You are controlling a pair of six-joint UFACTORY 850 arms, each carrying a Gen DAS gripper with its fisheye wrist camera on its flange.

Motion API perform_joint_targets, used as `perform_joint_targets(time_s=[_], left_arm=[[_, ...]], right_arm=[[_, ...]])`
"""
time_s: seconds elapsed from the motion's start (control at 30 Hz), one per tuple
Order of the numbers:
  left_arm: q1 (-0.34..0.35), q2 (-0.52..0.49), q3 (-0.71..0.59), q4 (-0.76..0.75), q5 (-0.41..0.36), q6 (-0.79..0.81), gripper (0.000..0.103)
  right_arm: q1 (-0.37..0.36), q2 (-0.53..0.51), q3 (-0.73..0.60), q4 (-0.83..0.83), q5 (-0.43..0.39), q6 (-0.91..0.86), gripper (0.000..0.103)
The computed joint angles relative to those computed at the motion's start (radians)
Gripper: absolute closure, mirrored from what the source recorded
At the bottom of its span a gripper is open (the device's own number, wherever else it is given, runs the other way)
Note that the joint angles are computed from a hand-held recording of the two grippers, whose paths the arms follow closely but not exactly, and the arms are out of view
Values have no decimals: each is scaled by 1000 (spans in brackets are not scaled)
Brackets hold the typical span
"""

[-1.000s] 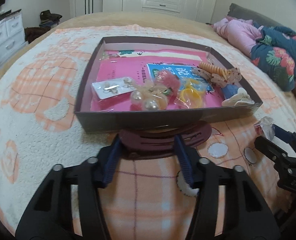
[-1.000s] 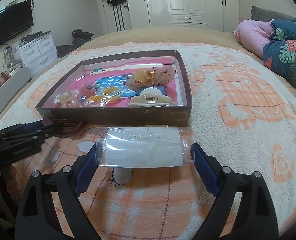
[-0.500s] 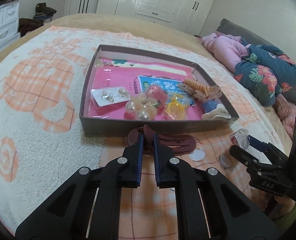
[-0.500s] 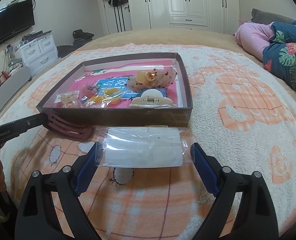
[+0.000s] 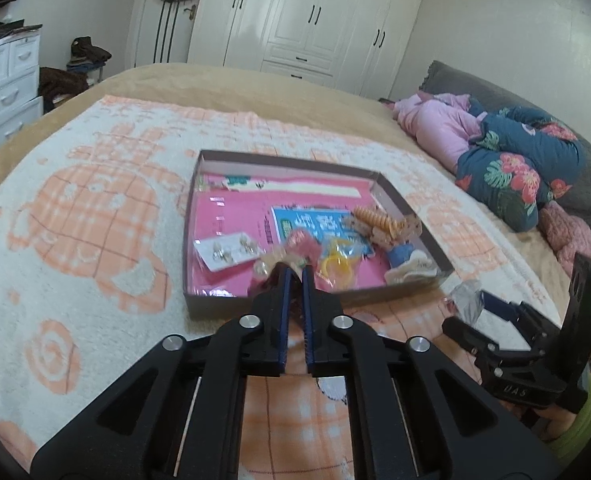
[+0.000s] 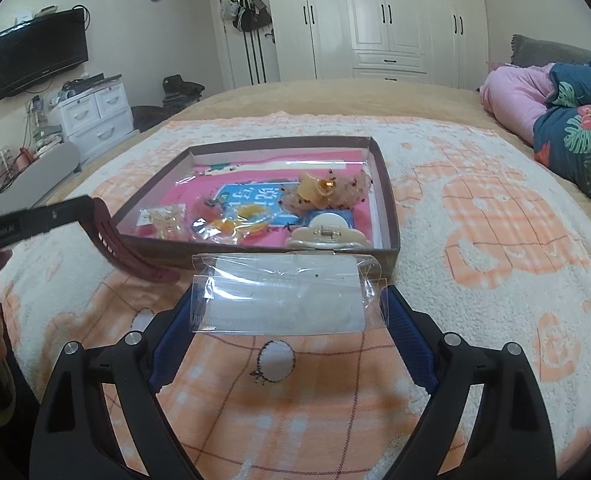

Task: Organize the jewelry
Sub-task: 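Carry both items into the pink tray and open both tools to release them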

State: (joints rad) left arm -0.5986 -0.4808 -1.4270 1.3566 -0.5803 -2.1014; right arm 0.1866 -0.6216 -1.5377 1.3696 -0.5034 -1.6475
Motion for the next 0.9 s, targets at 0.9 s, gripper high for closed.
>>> perform_joint_targets(time_s=[0.9], left_arm=[[92, 25, 113, -164, 170, -3, 78]], right_arm=[[12, -8, -18, 17, -12, -18, 17]])
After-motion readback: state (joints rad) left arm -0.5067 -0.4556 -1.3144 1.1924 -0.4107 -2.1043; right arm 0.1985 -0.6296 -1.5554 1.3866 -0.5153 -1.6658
